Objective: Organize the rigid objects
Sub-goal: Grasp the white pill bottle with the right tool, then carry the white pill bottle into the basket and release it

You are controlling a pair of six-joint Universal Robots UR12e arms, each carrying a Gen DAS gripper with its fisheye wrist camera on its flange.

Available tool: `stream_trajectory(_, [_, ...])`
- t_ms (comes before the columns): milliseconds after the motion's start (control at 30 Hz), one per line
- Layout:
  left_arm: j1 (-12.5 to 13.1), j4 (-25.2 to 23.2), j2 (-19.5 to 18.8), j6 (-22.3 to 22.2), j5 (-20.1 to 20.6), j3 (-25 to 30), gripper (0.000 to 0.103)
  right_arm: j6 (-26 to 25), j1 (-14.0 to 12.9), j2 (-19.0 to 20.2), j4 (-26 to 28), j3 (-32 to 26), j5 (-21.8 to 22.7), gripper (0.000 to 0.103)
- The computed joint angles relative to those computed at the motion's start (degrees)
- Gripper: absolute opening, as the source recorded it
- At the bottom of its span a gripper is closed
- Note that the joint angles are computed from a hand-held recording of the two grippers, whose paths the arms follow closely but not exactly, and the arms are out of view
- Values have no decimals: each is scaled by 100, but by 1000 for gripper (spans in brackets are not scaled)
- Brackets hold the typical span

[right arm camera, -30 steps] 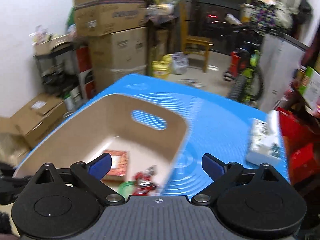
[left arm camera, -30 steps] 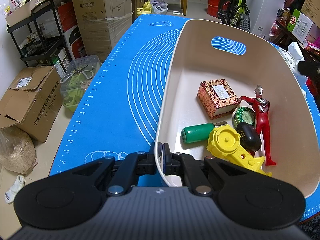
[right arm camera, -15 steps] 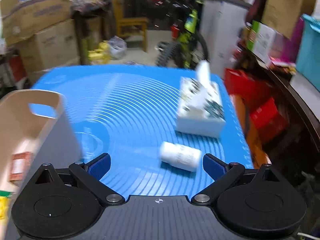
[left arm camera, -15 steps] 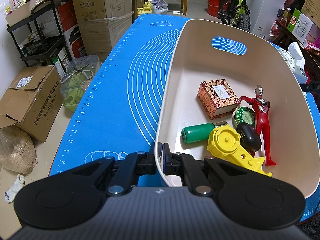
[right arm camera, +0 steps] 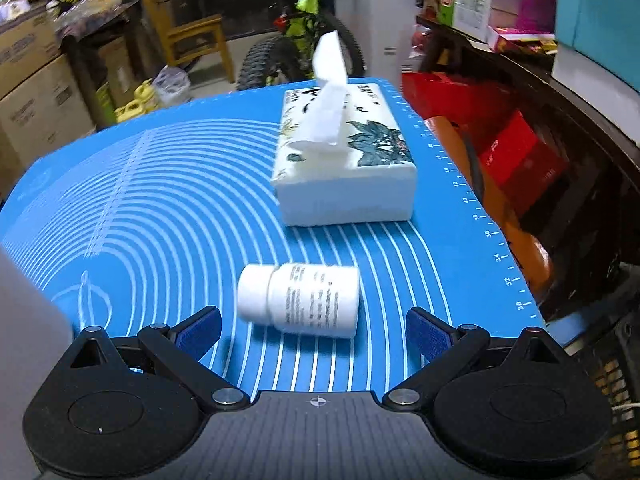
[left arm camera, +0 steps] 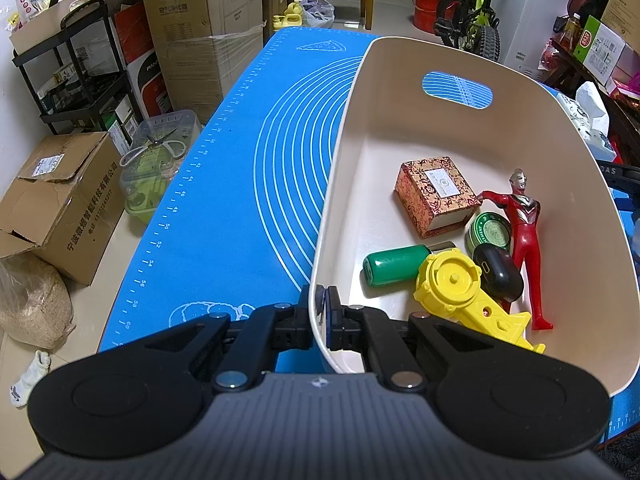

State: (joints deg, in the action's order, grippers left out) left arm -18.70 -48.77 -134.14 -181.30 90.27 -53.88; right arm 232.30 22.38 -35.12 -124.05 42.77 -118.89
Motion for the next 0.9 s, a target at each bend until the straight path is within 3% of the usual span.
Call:
stream_trajectory(233, [-1, 1, 0, -5, -2, 0, 7, -44, 34, 251, 218, -363, -397, 93])
stream_trajectory(333, [0, 0, -2, -3, 0, 3, 7, -219, 67, 295, 152, -402, -548, 82])
stream_trajectory(400, [0, 0, -2, -3, 0, 3, 7, -413, 78, 269, 15, -352, -532, 66])
stream_trajectory(533, [1, -4, -3, -7, 1, 6, 7, -684, 123, 314, 287, -530, -600, 66])
stream_trajectory(800, [1, -9, -5, -12, -2, 13, 7, -1076, 215, 69, 33, -216, -648, 66])
stream_trajectory(900, [1, -13, -6, -8, 1, 15, 7, -1010, 241, -83, -134, 7, -644, 66])
